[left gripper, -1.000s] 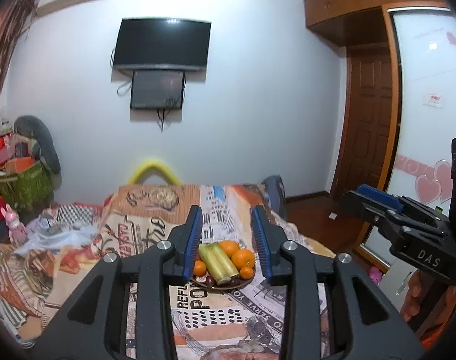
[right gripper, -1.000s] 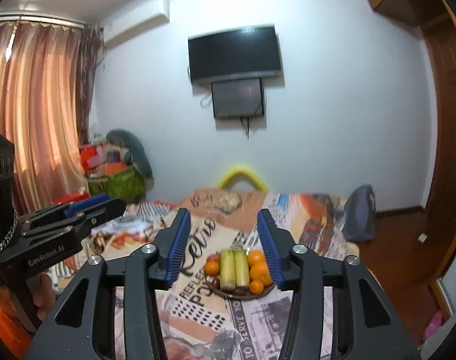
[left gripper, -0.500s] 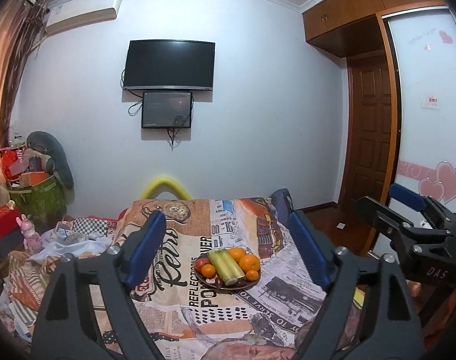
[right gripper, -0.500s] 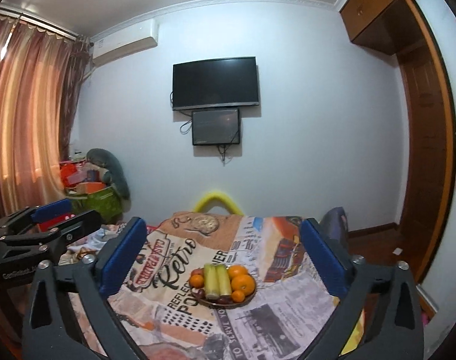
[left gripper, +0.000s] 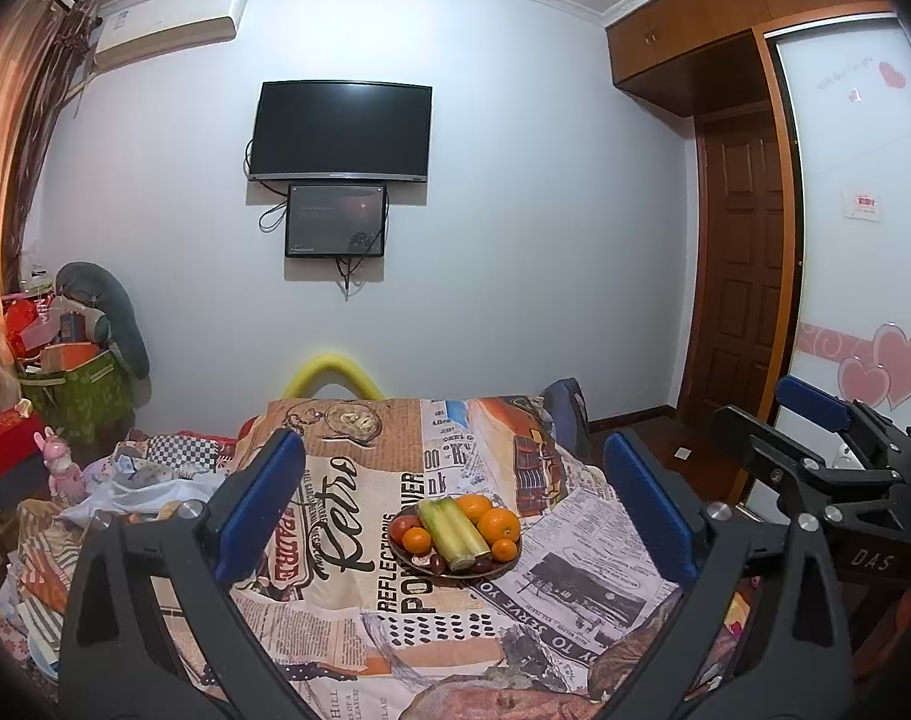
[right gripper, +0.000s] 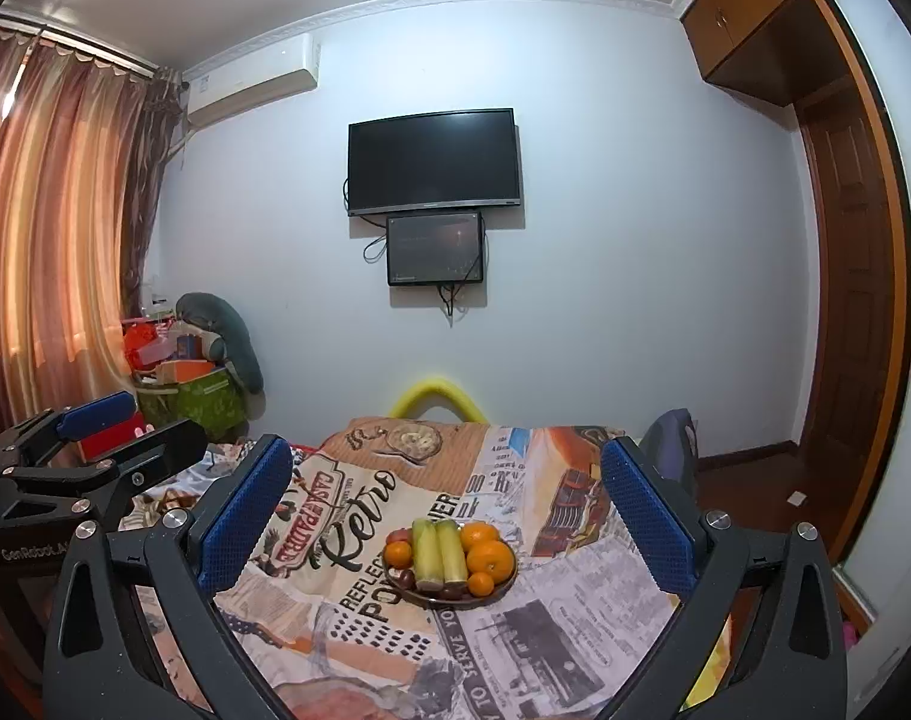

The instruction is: Organize fruits

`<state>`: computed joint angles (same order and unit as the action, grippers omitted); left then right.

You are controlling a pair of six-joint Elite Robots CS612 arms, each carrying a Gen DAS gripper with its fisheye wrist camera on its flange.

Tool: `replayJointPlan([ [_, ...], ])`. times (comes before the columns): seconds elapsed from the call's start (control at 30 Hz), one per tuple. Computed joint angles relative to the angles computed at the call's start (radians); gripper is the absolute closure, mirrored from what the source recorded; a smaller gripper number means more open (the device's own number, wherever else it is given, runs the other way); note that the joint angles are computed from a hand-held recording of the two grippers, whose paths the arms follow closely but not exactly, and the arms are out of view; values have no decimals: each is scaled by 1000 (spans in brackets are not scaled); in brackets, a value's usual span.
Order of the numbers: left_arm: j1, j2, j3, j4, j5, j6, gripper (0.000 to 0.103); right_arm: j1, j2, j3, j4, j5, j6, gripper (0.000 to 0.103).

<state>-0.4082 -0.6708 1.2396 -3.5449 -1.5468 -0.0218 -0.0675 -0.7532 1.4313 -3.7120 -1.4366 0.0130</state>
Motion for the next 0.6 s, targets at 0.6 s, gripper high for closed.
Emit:
replayJointPlan([
  [0.6,0,3,-1,-1,6,1,0,-1,-4,4,0,2,7,0],
])
